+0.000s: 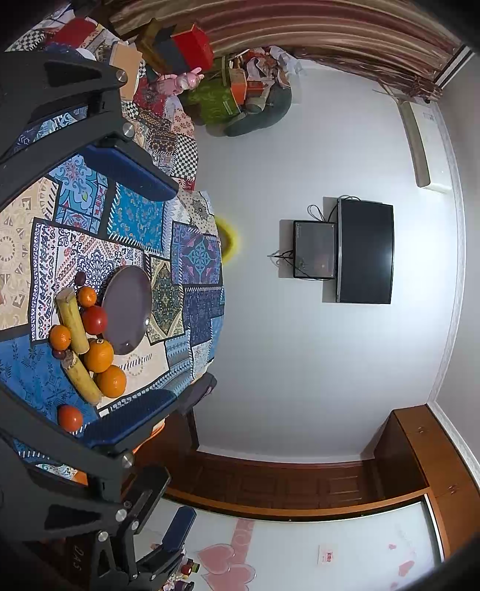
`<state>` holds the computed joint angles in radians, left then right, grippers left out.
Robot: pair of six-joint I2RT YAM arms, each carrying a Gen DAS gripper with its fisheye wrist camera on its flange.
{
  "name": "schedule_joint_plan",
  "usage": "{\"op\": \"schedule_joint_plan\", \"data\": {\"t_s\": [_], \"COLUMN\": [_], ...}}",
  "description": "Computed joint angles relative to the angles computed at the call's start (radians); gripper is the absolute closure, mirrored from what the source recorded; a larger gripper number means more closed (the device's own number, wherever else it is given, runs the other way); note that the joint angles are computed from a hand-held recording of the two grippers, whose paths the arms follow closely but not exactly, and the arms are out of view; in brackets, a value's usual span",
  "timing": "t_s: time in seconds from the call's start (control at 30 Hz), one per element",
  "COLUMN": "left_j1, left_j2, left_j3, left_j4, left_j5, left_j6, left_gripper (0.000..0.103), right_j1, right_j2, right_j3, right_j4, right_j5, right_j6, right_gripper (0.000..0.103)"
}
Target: Organize fruits
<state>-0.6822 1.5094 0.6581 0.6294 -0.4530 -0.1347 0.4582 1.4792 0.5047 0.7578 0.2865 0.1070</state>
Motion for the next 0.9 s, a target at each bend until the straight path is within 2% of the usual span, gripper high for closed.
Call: {"op": "schedule_joint_plan", "data": {"t_s": [0.9], "left_j1": [0.003], "left_j2": [0.005], "left_j3": [0.004], "left_j4": [0.003], "left_j5": [-0.004], "left_j6": [-0.010], "left_gripper": [0.000], "right_j1": [-0.003], "right_j2": [-0.020], "right_j3": [-0.023], "right_j4": [0.022], "right_j5": [-0.005], "right_j6": [-0.001], "right_gripper": [0.000]}}
